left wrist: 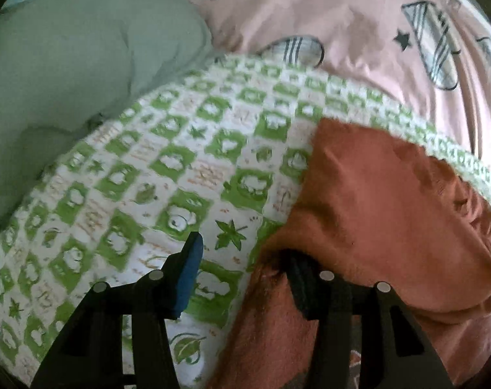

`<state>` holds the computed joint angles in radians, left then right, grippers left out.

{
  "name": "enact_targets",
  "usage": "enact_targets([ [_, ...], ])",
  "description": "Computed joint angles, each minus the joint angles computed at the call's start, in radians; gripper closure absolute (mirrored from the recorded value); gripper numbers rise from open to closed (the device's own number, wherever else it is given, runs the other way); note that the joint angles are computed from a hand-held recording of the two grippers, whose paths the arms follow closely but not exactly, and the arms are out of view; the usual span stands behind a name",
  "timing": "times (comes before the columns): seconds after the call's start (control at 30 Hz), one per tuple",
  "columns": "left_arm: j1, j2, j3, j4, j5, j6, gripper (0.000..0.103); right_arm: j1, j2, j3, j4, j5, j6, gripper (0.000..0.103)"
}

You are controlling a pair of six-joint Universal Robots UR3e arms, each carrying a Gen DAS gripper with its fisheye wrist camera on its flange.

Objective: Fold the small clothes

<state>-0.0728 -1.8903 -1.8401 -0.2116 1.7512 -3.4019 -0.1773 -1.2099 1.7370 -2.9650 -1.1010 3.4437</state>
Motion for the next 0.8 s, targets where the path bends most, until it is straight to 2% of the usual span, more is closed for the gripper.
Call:
enact_targets([
  [0.07, -0.035, 0.003, -0.016, 0.036, 0.049, 0.033, 0.052, 0.004, -0.033, 0.048, -0.077, -0.020, 0.016, 0.101],
  [0.13, -0.054, -0.028, 0.016, -0.012, 0.093, 0.056, 0.052, 0.003, -0.053, 0.060, -0.100, -0.037, 0.012, 0.101],
  [0.2, -0.016, -0.025, 0.019, -0.055, 0.033, 0.033, 0.052, 0.003, -0.062, 0.062, -0.083, -0.049, -0.004, 0.101],
  [0.27, 0.017, -0.007, -0.009, -0.038, -0.018, 0.014, 0.052, 0.027, -0.068, 0.067, -0.090, -0.095, -0.029, 0.101],
  [0.33, 0.015, -0.005, -0.022, -0.013, -0.015, 0.013, 0.052, 0.054, -0.089, 0.121, -0.189, -0.171, -0.031, 0.101],
  [0.37, 0.007, -0.006, -0.023, -0.013, -0.003, 0.016, 0.052, 0.079, -0.090, 0.126, -0.206, -0.235, -0.042, 0.101],
  [0.4, 0.002, -0.007, -0.019, -0.021, 0.007, 0.018, 0.052, 0.083, -0.084, 0.109, -0.168, -0.248, -0.040, 0.101],
  [0.47, 0.010, -0.005, -0.015, -0.034, -0.004, 0.015, 0.052, 0.070, -0.062, 0.026, 0.035, -0.238, -0.054, 0.101],
  [0.5, 0.016, -0.008, -0.010, -0.037, -0.015, 0.013, 0.052, 0.063, -0.059, 0.016, 0.080, -0.250, -0.025, 0.101],
  [0.6, 0.020, -0.010, -0.014, -0.032, -0.022, 0.014, 0.052, 0.026, -0.113, 0.104, -0.021, -0.212, 0.018, 0.100],
  [0.67, 0.016, -0.014, -0.005, -0.045, -0.012, 0.012, 0.051, 0.030, -0.128, 0.111, -0.062, -0.176, 0.005, 0.100],
  [0.73, 0.012, -0.022, 0.010, -0.061, -0.005, 0.012, 0.051, 0.041, -0.096, 0.050, -0.003, -0.102, -0.041, 0.100],
  [0.8, 0.018, -0.026, 0.016, -0.064, -0.013, 0.014, 0.050, 0.072, -0.029, -0.041, 0.084, -0.093, -0.089, 0.100],
])
